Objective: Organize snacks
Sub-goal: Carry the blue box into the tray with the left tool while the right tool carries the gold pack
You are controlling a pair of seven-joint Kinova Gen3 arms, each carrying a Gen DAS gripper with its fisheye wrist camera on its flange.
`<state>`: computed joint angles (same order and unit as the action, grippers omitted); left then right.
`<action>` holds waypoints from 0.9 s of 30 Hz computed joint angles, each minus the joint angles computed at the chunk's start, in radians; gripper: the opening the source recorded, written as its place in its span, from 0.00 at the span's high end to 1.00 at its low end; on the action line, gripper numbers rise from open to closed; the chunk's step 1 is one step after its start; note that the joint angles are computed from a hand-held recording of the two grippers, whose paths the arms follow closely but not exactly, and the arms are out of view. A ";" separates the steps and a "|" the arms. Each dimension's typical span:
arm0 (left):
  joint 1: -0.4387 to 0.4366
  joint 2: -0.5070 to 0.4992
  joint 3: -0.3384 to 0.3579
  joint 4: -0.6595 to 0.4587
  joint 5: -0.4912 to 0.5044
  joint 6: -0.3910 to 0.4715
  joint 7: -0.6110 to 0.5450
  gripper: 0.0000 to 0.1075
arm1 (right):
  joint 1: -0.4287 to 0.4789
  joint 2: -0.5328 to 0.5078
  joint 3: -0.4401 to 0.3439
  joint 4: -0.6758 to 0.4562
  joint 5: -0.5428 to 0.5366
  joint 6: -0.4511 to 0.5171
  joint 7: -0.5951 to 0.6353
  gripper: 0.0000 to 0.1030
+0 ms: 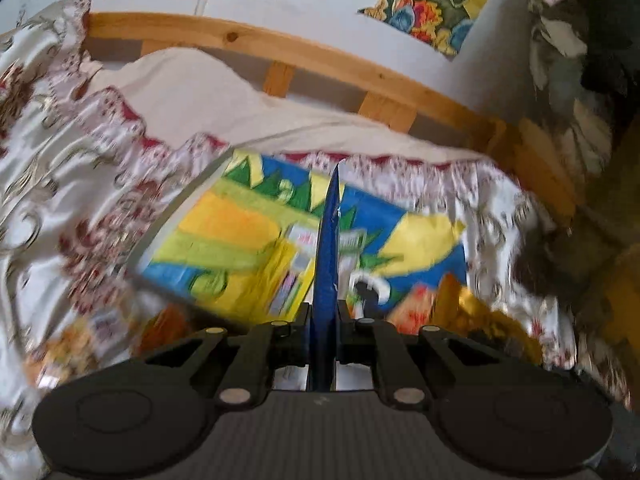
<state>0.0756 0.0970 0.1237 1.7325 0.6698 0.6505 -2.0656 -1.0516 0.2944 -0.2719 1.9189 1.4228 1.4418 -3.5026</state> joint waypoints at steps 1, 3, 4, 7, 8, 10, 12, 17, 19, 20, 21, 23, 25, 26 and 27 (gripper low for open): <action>0.011 0.019 0.005 -0.018 -0.008 -0.019 0.012 0.90 | 0.014 0.001 0.008 0.008 0.007 -0.014 -0.014 0.90; 0.026 0.056 0.018 -0.053 -0.027 -0.050 0.033 0.90 | 0.042 -0.001 0.018 0.024 0.018 -0.048 -0.052 0.90; 0.030 0.077 0.025 -0.074 -0.035 -0.058 0.043 0.90 | 0.056 0.001 0.022 0.029 0.022 -0.060 -0.066 0.90; 0.040 0.132 0.048 -0.124 -0.071 -0.080 0.063 0.90 | 0.086 0.013 0.033 0.035 0.046 -0.089 -0.100 0.90; 0.039 0.147 0.058 -0.135 -0.076 -0.085 0.061 0.90 | 0.098 0.019 0.038 0.035 0.055 -0.102 -0.107 0.90; 0.036 0.177 0.075 -0.152 -0.087 -0.094 0.056 0.90 | 0.115 0.033 0.046 0.031 0.069 -0.122 -0.126 0.90; 0.047 0.205 0.079 -0.172 -0.122 -0.094 0.074 0.90 | 0.136 0.045 0.055 0.028 0.081 -0.152 -0.146 0.90; 0.055 0.256 0.093 -0.195 -0.177 -0.096 0.107 0.90 | 0.183 0.048 0.063 0.038 0.111 -0.254 -0.237 0.90; 0.057 0.269 0.098 -0.199 -0.192 -0.095 0.122 0.90 | 0.197 0.042 0.062 0.049 0.118 -0.293 -0.279 0.90; 0.058 0.271 0.100 -0.194 -0.196 -0.105 0.130 0.90 | 0.206 0.037 0.061 0.057 0.124 -0.314 -0.310 0.89; 0.053 0.272 0.106 -0.185 -0.191 -0.118 0.132 0.90 | 0.217 0.031 0.061 0.070 0.134 -0.339 -0.349 0.89; 0.052 0.279 0.108 -0.183 -0.197 -0.121 0.149 0.90 | 0.233 0.022 0.057 0.088 0.145 -0.370 -0.400 0.89; 0.058 0.283 0.104 -0.183 -0.216 -0.122 0.165 0.89 | 0.239 0.018 0.054 0.098 0.153 -0.380 -0.426 0.89; 0.062 0.284 0.102 -0.183 -0.227 -0.125 0.173 0.89 | 0.242 0.018 0.053 0.096 0.152 -0.381 -0.422 0.89; 0.066 0.284 0.100 -0.183 -0.237 -0.125 0.181 0.88 | 0.242 0.018 0.052 0.094 0.149 -0.380 -0.415 0.89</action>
